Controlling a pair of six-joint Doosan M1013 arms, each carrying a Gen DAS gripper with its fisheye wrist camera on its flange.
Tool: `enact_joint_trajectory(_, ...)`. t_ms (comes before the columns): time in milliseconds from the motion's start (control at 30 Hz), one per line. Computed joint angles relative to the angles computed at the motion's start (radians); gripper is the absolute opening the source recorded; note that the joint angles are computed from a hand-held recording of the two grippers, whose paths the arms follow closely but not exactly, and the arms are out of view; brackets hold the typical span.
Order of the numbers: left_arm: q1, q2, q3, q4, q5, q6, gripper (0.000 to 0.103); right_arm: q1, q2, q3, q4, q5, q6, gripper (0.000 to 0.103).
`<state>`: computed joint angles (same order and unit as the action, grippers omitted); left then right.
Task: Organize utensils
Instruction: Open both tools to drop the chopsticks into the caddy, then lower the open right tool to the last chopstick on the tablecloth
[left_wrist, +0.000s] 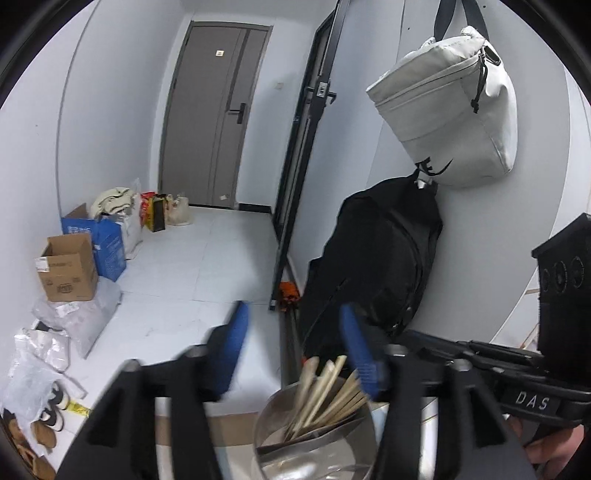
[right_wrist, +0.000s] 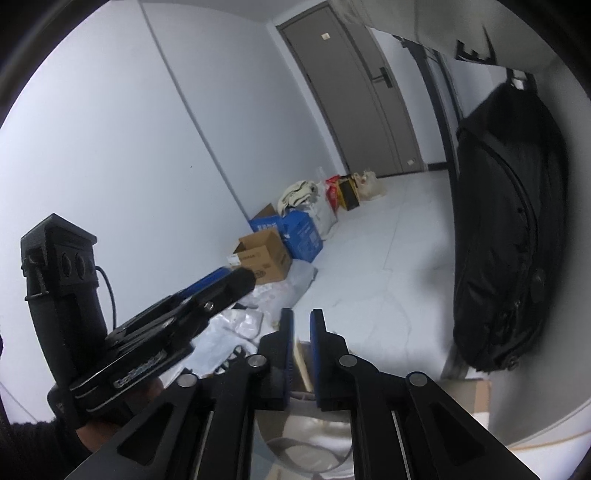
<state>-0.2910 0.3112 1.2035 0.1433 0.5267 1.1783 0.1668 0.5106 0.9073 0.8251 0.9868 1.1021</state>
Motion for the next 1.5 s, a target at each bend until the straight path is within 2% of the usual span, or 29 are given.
enact_joint_trajectory(267, -0.020, -0.035, 0.020, 0.214, 0.109, -0.246, 0.054, -0.024, -0.077, 0.116, 0.013, -0.073, 0.006, 0.042)
enact_joint_trajectory(367, -0.035, -0.052, 0.034, 0.287, 0.125, -0.317, 0.060, -0.034, -0.107, 0.152, 0.019, -0.091, 0.006, 0.047)
enact_joint_trajectory(533, -0.059, -0.083, 0.055, 0.391, 0.153, -0.416, 0.063, -0.041, -0.150, 0.198, 0.033, -0.111, -0.021, 0.057)
enact_joint_trajectory(567, -0.068, -0.086, 0.054, 0.424, 0.177, -0.438, 0.066, -0.043, -0.160, 0.209, 0.041, -0.114, -0.028, 0.059)
enact_joint_trajectory(633, -0.092, -0.078, 0.035, 0.510, 0.271, -0.481, 0.070, -0.043, -0.185, 0.239, 0.055, -0.131, -0.049, 0.068)
enact_joint_trajectory(667, -0.102, -0.080, 0.035, 0.542, 0.295, -0.500, 0.070, -0.042, -0.197, 0.254, 0.054, -0.142, -0.058, 0.075)
enact_joint_trajectory(700, -0.110, -0.085, 0.040, 0.565, 0.310, -0.514, 0.070, -0.039, -0.208, 0.268, 0.052, -0.150, -0.068, 0.078)
enact_joint_trajectory(800, -0.128, -0.098, 0.051, 0.595, 0.353, -0.548, 0.078, -0.035, -0.236, 0.306, 0.057, -0.161, -0.103, 0.082)
enact_joint_trajectory(900, -0.150, -0.123, 0.087, 0.661, 0.352, -0.612, 0.079, -0.031, -0.260, 0.339, 0.067, -0.157, -0.132, 0.083)
enact_joint_trajectory(1033, -0.175, -0.152, 0.131, 0.716, 0.363, -0.648, 0.089, -0.028, -0.289, 0.386, 0.093, -0.167, -0.177, 0.089)
enact_joint_trajectory(1233, -0.197, -0.174, 0.172, 0.734, 0.398, -0.663, 0.090, -0.023, -0.327, 0.446, 0.098, -0.188, -0.191, 0.097)
enact_joint_trajectory(1367, -0.202, -0.190, 0.203, 0.733, 0.386, -0.677, 0.092, -0.022, -0.343, 0.471, 0.087, -0.196, -0.197, 0.099)
enact_joint_trajectory(1433, -0.205, -0.199, 0.222, 0.744, 0.380, -0.695, 0.099, -0.020, -0.352, 0.487, 0.081, -0.203, -0.205, 0.100)
enact_joint_trajectory(1500, -0.205, -0.205, 0.243, 0.763, 0.370, -0.724, 0.101, -0.017, -0.355, 0.498, 0.069, -0.204, -0.209, 0.102)
